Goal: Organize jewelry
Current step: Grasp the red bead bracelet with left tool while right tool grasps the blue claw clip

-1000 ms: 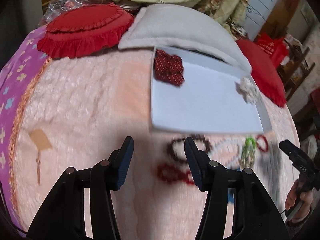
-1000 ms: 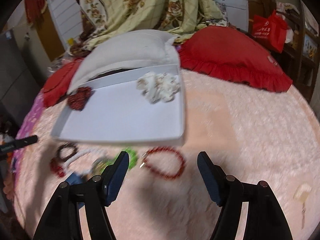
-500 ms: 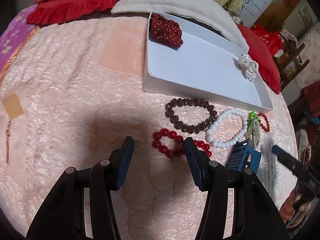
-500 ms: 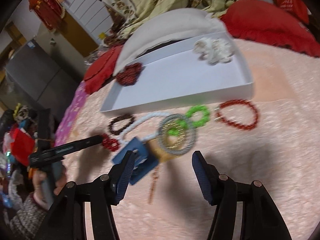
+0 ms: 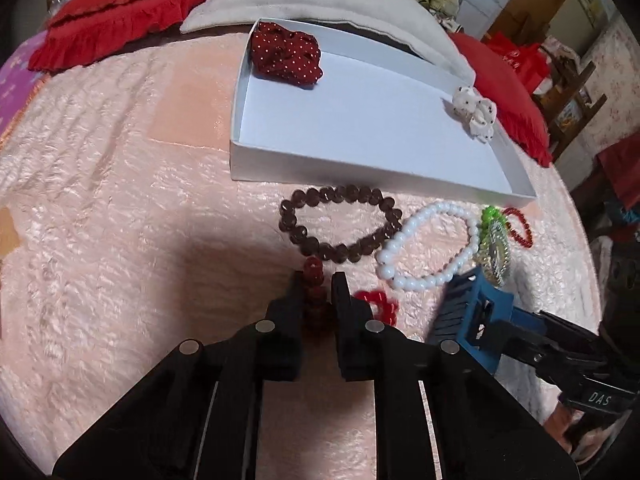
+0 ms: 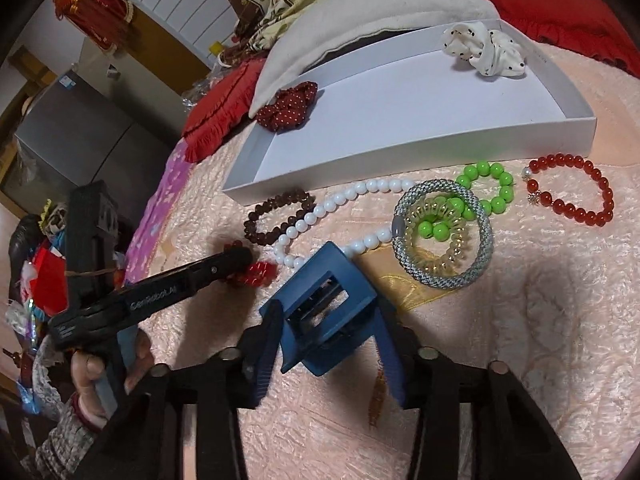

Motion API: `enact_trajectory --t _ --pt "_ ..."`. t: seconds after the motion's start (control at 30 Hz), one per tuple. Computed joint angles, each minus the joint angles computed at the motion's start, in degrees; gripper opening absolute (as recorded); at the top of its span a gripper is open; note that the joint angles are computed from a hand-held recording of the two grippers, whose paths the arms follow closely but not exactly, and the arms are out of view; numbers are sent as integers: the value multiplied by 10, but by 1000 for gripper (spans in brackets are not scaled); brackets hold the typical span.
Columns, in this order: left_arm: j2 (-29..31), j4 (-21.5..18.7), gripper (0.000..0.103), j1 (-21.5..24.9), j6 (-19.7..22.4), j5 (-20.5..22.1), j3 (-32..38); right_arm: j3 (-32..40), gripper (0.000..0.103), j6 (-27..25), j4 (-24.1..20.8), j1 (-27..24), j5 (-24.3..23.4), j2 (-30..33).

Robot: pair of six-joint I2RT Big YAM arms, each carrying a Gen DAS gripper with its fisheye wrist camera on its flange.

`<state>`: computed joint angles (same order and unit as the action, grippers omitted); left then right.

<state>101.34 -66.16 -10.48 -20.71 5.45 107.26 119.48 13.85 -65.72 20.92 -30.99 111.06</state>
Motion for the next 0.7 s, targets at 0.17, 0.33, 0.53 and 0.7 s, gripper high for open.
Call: enact_trajectory --t 0.17,0.33,0.53,0.7 --pt "-16 -4 8 -18 11 -19 -7 4 12 -6 -8 1 -6 0" --pt "-50 1 8 -30 13 -24 -19 -12 4 -18 3 6 -2 -27" --pt "-88 0 8 -35 10 -29 -14 -28 3 -22 13 6 6 -59" --pt "-98 -10 8 -37 20 -43 6 -21 3 -22 17 -2 16 -74"
